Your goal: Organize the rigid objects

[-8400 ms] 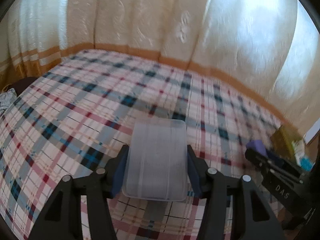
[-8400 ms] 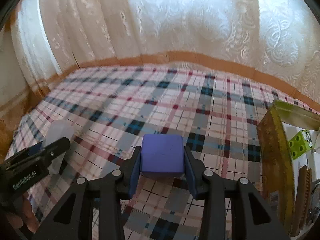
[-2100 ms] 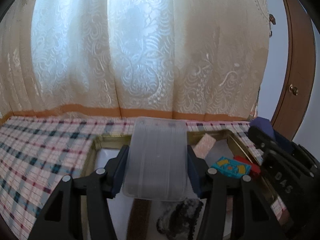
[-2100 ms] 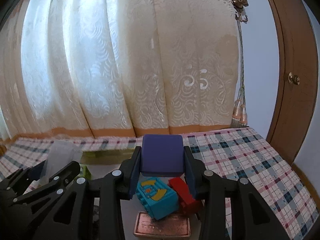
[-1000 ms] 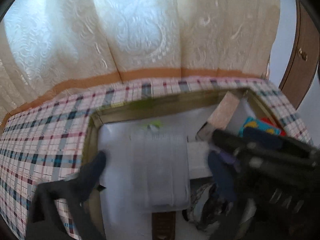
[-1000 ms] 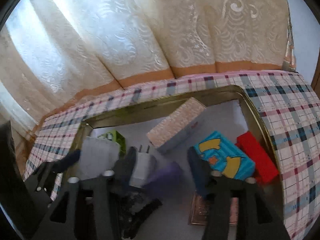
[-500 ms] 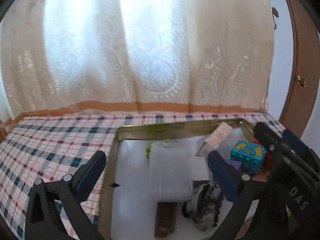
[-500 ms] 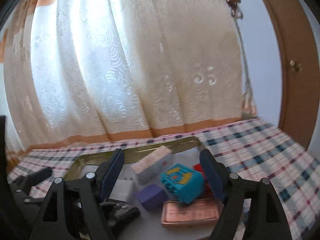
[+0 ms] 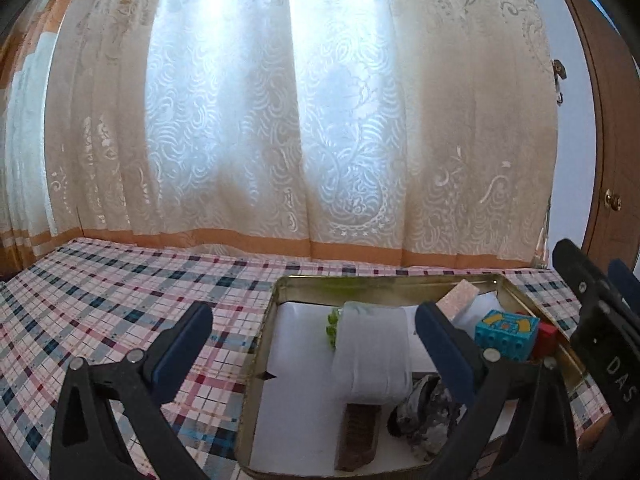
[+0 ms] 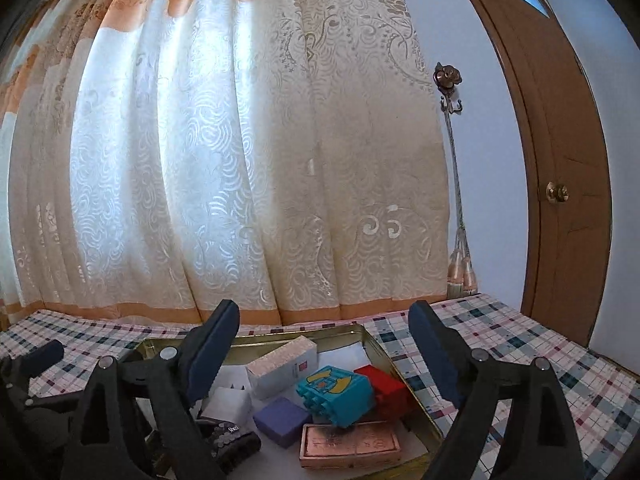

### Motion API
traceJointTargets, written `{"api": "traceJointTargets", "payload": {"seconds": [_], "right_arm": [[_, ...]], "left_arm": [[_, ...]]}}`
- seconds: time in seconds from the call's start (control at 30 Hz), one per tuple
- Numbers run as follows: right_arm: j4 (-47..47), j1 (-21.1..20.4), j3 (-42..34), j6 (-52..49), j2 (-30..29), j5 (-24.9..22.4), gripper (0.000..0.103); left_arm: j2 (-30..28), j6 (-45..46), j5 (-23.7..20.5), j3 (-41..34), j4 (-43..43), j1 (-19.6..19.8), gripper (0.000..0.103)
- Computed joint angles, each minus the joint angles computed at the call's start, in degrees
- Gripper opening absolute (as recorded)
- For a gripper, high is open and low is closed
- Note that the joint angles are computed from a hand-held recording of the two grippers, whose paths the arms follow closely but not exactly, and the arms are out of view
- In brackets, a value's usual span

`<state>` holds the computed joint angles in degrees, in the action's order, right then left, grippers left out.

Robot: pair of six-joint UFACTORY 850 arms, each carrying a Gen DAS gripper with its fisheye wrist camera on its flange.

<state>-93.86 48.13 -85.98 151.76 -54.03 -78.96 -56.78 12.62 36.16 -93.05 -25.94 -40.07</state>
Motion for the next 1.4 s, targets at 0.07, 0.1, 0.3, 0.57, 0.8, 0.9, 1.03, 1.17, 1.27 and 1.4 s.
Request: {"api": "traceJointTargets", "payload": {"seconds": [0.07,0.1,0.3,0.57,0.8,0.9,1.03,1.17,1.27,1.4], "right_arm": [[0.15,0.16,-0.03,-0.14,0.02,0.19,0.09],[0.3,0.27,-0.06,-0.26,0.02,0.18,0.09],[0.7,1.16,-0.01,-0.48,-0.07,-1.13,0.09],[1.4,2.45,-0.71,-1.73,-0.62,-3.35,0.09],[2.38,3.29,-0.79,-1.45,-0.73,-4.97,0.091],[2.82,3.73,-0.59,-1.04,-0.71,-5.66,0.091],[3.04,4.24,-0.91,-1.09,-1.1,-7.77,0.091],[3.21,4.4,-1.03,-1.05,-1.18,-8.36,0.091],[3.4,4.43,-0.86,-0.71,-1.11,-8.59,0.091],[3.51,4.43,-0.63,-0.25,-0.98,-8.71,0.091]], "left_arm": [[0.52,-0.34,1.19,1.19,1.3,-0.02,0.103],[0.69,-0.23,1.66,1.58,1.61,-0.07,0.103],[2.11,-1.97,3.91,4.59,4.52,0.18,0.103],[3.37,-3.26,5.48,7.09,6.45,0.4,0.103],[4.05,-2.55,6.62,8.47,5.36,0.12,0.103],[4.35,-2.46,6.6,8.99,5.35,0.08,0.103],[4.71,-0.23,8.89,10.0,2.16,-0.52,0.103],[4.95,-0.87,9.02,10.38,3.2,-0.38,0.103],[5.0,1.2,10.09,10.58,1.62,-0.85,0.103],[5.14,0.98,10.61,10.82,1.71,-0.94,0.103]]}}
